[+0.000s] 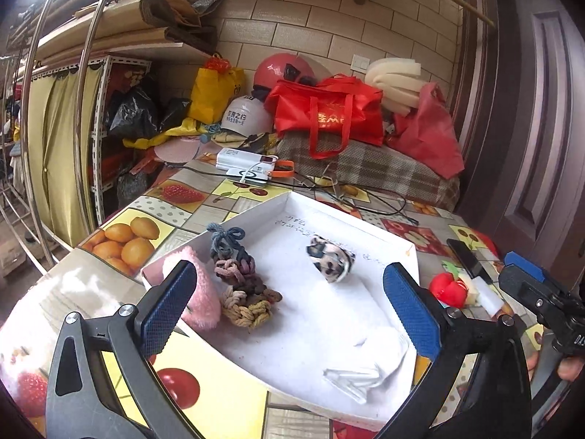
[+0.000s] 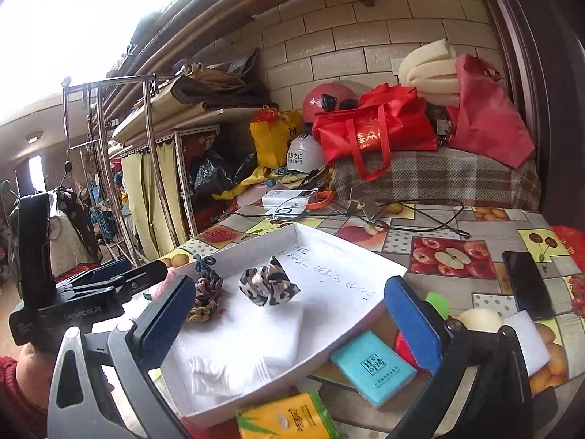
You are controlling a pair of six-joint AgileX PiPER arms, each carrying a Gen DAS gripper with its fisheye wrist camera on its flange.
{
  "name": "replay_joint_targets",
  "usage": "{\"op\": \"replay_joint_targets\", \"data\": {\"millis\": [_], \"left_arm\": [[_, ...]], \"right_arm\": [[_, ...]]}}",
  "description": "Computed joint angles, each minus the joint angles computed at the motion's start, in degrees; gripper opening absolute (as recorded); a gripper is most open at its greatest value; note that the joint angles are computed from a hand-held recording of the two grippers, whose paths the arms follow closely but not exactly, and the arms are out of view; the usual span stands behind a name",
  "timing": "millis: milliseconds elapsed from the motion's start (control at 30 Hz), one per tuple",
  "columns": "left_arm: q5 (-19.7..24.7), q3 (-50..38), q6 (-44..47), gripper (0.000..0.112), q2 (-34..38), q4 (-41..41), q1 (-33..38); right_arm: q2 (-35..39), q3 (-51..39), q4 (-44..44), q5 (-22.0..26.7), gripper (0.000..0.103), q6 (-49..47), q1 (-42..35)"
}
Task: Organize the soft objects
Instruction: 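Open both tools to drop the cloth and rope into the box, then grasp the yellow tissue pack with right tool while left tool grasps yellow-green sponge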
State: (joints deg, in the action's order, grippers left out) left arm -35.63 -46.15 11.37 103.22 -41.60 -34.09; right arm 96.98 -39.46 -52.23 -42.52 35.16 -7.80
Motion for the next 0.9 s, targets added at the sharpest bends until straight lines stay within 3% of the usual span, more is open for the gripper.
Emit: {"op": "replay_joint_targets", "data": {"millis": [133, 200, 300, 400, 467, 500, 567, 633, 733, 833, 900], "left_arm": [[-5.24, 2.7, -3.51, 0.103, 1.52, 3.4, -2.8], [-5.11, 2.21, -4.36, 0.103, 2.6, 3.86, -3.16], [-4.69, 2.07, -5.86, 0.103, 3.3, 5.17, -2.98], [-4.92, 2.39, -6.69, 0.103, 3.23, 5.66, -3.02], [-5.04, 2.66, -7.25, 0.103, 3.14, 6.36, -2.99], [-4.77, 2.58, -7.21, 0.103, 3.05, 6.57, -3.1], [-4.23, 2.47, -7.06, 0.103, 2.77, 7.21, -3.44], [-3.78, 2.5, -7.07, 0.103, 2.27, 8.72, -3.83], [-1.09, 1.58, -8.88, 0.103, 1.6, 13.71, -4.39], [6.27, -3.43, -11.17, 0.103, 2.64, 21.4, -5.48], [13.91, -10.07, -10.83, 0.103, 5.05, 25.34, -7.28]], "right_arm": [[0.59, -0.77, -16.51, 2.68, 0.103, 7.28, -3.77], [2.47, -1.9, -24.0, 5.18, 0.103, 9.72, -2.36], [5.26, -2.41, -25.39, 11.76, 0.103, 6.39, 2.81], [8.17, -4.3, -18.47, 19.15, 0.103, 1.36, 8.49], [10.48, -7.33, -22.2, 21.61, 0.102, 6.68, 10.28], [11.49, -8.92, -27.51, 22.64, 0.094, 12.33, 10.58], [11.91, -9.36, -33.44, 22.21, 0.072, 17.22, 9.83], [9.79, -6.44, -34.33, 20.49, 0.072, 15.86, 7.54], [4.6, 1.58, -29.78, 16.46, 0.072, 6.45, -0.48], [1.58, 5.54, -34.49, 10.31, 0.072, 6.71, -14.88], [1.05, 5.83, -36.86, 8.32, 0.072, 6.73, -23.79]]}}
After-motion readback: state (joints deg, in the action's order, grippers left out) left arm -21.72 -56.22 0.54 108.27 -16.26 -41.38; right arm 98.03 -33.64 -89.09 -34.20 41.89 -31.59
